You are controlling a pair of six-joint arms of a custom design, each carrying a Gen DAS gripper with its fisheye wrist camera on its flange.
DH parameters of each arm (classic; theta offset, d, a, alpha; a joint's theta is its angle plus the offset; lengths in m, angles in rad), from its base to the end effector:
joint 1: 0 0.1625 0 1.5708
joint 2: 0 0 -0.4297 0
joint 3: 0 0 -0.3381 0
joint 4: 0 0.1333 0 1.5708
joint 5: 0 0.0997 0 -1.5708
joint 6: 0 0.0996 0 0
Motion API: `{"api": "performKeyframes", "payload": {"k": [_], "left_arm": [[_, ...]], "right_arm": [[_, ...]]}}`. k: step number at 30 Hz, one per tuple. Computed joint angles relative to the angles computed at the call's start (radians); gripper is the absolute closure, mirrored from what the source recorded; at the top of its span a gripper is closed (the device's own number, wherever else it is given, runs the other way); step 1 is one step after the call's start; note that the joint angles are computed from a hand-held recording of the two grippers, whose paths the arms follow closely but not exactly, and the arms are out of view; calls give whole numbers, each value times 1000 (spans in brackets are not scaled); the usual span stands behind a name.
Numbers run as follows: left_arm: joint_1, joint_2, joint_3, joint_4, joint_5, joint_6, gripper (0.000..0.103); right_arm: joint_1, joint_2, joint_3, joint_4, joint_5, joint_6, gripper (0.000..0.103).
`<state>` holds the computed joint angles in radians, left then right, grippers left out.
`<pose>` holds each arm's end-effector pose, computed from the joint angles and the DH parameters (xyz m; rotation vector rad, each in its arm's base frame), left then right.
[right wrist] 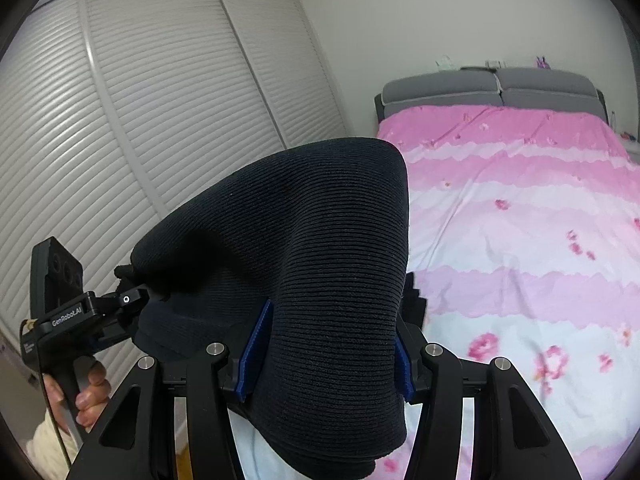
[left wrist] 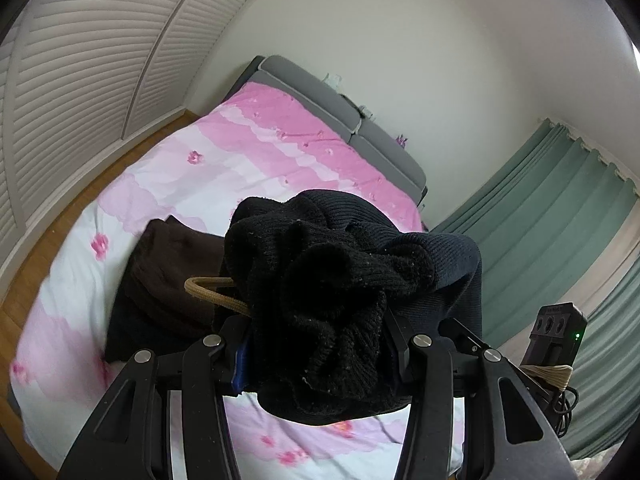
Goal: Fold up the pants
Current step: 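Lift the folded black pants with both tools and carry them toward the clothes stack, then lower the bundle onto the dark clothes stack and open both tools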
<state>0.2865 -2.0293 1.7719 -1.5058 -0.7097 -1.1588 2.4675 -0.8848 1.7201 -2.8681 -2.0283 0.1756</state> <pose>-0.1780 -0.2702 0.5892 0.0506 2.7400 -1.2719 0.5465 -0.3223 0.2087 0.8572 -2.7148 0.9129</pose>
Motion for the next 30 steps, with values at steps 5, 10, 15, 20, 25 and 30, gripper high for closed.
{"api": "performKeyframes", "payload": {"k": [5, 10, 15, 20, 25, 30], "left_arm": [[226, 40, -8, -215, -96, 247, 54], [441, 118, -28, -358, -200, 421, 54], [592, 190, -43, -423, -264, 522, 54], [735, 249, -38, -462, -350, 571, 54], [788, 271, -20, -465, -367, 604, 52], [788, 276, -22, -430, -332, 629, 41]], "right_arm": [[-34, 114, -101, 13, 15, 17, 49], [-84, 200, -207, 70, 44, 11, 49], [-143, 283, -288, 120, 80, 19, 49], [-172, 352, -340, 178, 60, 53, 49], [-186, 391, -392, 283, 17, 79, 48], [-190, 403, -399, 327, -7, 68, 37]]}}
